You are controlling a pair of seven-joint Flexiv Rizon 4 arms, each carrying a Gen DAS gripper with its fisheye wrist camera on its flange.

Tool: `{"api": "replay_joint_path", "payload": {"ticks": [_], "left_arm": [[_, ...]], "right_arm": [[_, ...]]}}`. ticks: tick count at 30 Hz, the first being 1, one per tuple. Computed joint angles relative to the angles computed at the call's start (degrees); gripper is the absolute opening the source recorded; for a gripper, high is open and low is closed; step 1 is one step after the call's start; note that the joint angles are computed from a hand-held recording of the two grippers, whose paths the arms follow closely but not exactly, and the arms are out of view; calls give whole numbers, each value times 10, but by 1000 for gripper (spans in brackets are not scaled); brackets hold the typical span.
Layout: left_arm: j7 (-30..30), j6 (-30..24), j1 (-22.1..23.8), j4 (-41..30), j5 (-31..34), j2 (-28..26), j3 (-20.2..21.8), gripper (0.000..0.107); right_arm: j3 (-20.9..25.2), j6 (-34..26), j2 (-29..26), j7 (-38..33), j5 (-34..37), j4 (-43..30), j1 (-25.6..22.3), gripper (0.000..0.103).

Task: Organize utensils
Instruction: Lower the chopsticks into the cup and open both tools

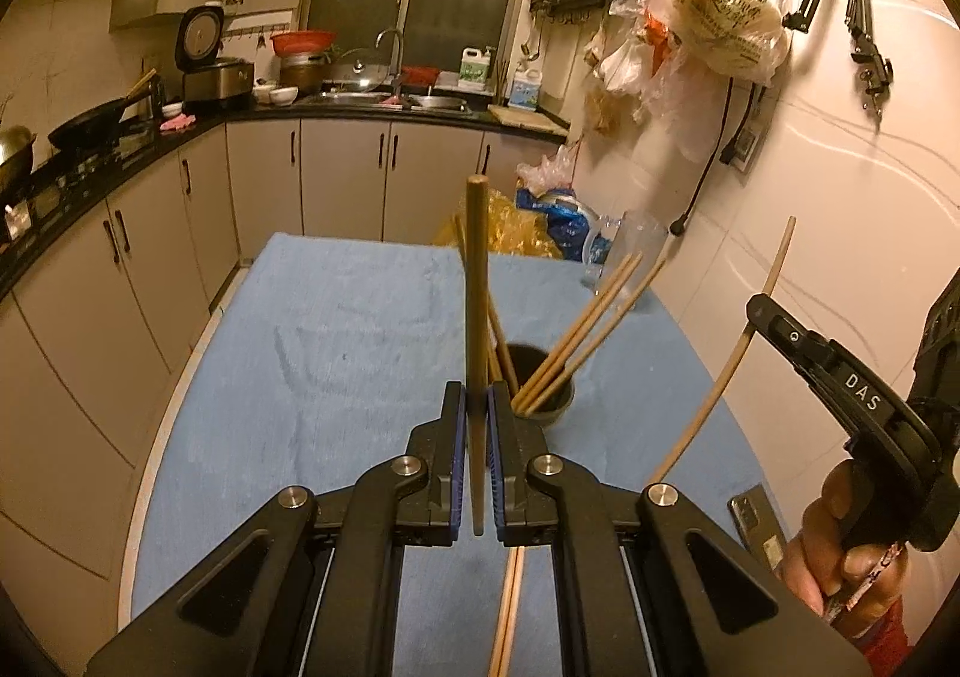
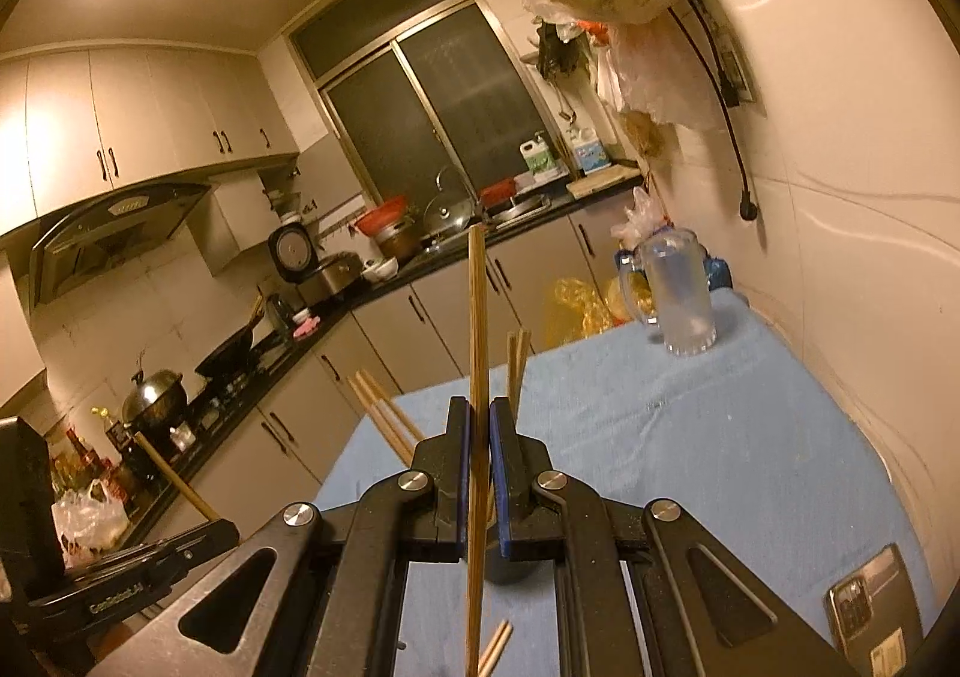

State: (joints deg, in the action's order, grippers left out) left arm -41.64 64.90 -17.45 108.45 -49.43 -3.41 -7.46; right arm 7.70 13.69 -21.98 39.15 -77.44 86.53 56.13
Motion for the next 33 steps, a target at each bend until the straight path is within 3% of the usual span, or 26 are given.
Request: {"api": "replay_joint_path", "payload": {"ticks": [13, 18, 33], "left_arm": [[-34, 0, 6, -113, 19, -58, -28, 7], [-74, -4, 8, -159, 48, -98, -40, 7], [-105, -19, 29, -178, 77, -160, -64, 7]], "right_arm": [[-29, 11, -14, -19, -37, -44, -22, 7], [-45, 5, -31, -40, -40, -67, -24, 7], [-60, 38, -61, -64, -8, -65, -36, 7]]}}
